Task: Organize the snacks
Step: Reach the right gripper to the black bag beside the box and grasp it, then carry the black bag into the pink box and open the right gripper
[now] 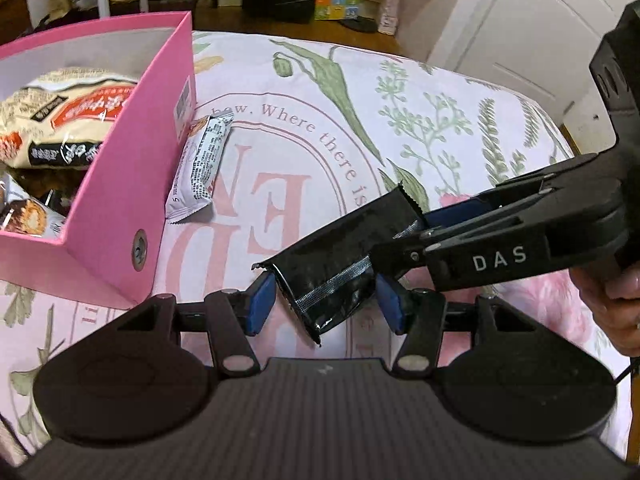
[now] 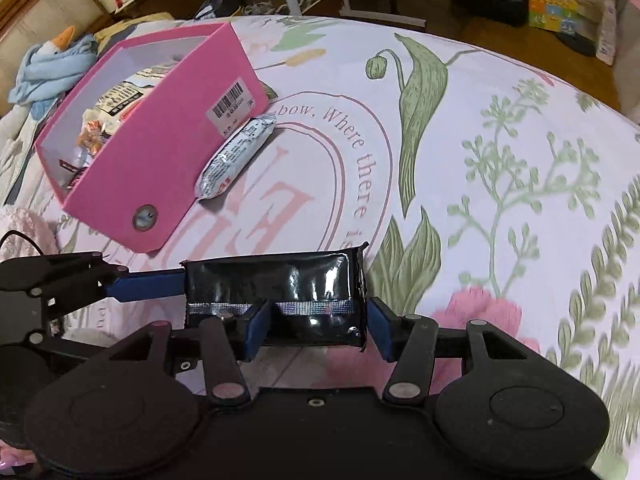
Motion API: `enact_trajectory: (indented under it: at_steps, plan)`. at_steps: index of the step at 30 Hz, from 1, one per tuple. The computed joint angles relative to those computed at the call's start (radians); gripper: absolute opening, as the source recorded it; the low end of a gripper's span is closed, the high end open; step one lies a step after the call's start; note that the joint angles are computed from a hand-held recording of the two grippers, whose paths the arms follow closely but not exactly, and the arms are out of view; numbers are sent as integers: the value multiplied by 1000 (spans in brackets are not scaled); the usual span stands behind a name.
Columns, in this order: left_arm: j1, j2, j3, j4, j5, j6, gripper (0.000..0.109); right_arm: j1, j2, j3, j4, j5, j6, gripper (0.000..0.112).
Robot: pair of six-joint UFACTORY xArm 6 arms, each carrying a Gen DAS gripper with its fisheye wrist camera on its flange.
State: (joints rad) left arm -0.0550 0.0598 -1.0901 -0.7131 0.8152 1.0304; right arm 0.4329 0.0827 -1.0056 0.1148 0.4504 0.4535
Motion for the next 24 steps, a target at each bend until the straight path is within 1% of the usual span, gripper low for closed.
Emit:
enact_trajectory:
  at_steps: [4,9,14,19,24]
  plan:
    - [26,-50,15,-4,37,52,53,25,-58,30,-56,17,80,55]
    - [73,-89,-15,13,143,85,54,58,-111,28,-142,65,201,55]
    - [122,-131,-39,6,229,132,54,97,-162,8,-227,119,319,55]
    - [187,-128,-102,8,347,137,55,132,-192,-31,-273,173,390,55]
    - [239,-126,-139,-1,391,163,55,164,-172,-94,-305,199,430,53]
